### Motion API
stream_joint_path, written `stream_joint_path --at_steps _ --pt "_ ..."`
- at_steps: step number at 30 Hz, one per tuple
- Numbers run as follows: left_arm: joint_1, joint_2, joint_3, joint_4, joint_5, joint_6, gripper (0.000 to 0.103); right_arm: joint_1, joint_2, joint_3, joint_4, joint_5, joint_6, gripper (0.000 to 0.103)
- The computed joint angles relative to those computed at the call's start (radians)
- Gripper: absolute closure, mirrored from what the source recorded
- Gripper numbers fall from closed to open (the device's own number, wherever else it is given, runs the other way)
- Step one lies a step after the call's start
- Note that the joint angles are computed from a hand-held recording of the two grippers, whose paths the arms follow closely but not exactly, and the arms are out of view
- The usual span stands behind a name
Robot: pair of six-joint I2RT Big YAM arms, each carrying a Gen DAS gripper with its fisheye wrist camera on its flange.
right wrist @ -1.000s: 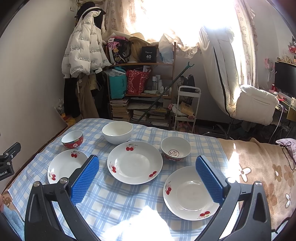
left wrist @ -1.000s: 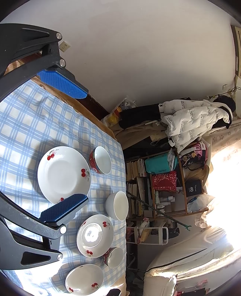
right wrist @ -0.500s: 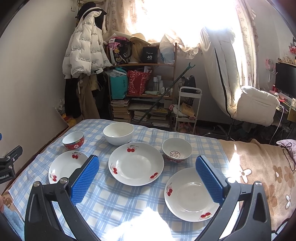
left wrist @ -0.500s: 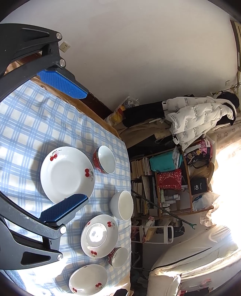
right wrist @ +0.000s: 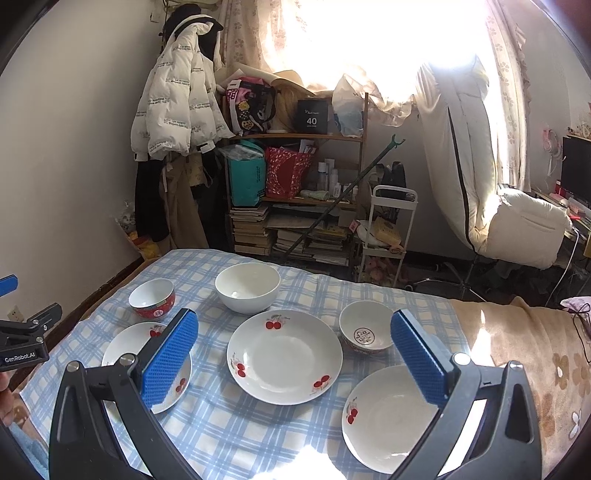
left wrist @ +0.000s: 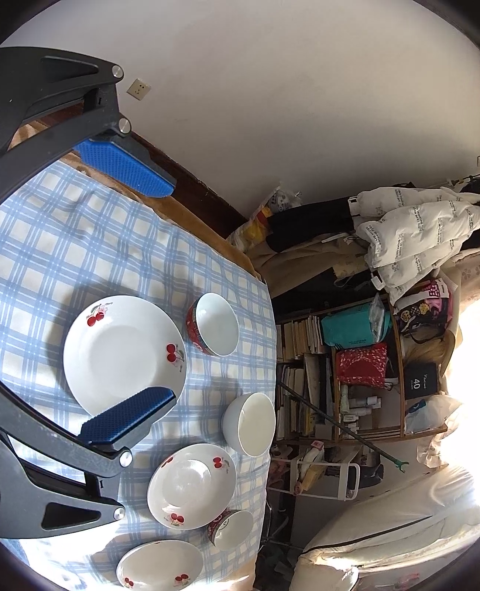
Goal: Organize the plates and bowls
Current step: 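Grasp a white cherry plate rim with the left tool while the right tool grasps another plate rim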
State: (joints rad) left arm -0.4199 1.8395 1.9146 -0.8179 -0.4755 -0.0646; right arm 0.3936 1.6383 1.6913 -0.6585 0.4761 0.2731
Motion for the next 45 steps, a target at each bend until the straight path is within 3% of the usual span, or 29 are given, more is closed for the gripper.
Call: stream_joint_path --at_steps 11,17,30,40,42,45 --pt "0.057 0.153 0.245 -0.228 0.050 -0.043 0.002 0.008 0.128 0.156 -0.021 -0.095 -0.015 0.000" --pt "0.081 0.188 0.263 -0.230 0.047 -0.033 0.002 0.017 0.220 0.261 -0.062 -0.147 -0.030 0.000" --pt "0.133 0.366 0.469 -0.385 0.155 -0.072 0.002 0.028 0.425 0.488 -0.208 -0.222 -0.041 0.000" --pt "0.152 0.565 0.738 -0.619 0.214 -0.100 0.002 0.008 0.569 0.624 -0.326 -0.350 0.008 0.001" --pt "0.155 0.595 0.777 -0.642 0.236 -0.097 0.002 0.006 0.596 0.653 -0.350 -0.356 0.002 0.006" --pt "0.154 0.683 0.918 -0.734 0.240 -0.089 0.002 0.001 0.638 0.703 -0.392 -0.390 0.004 0.012"
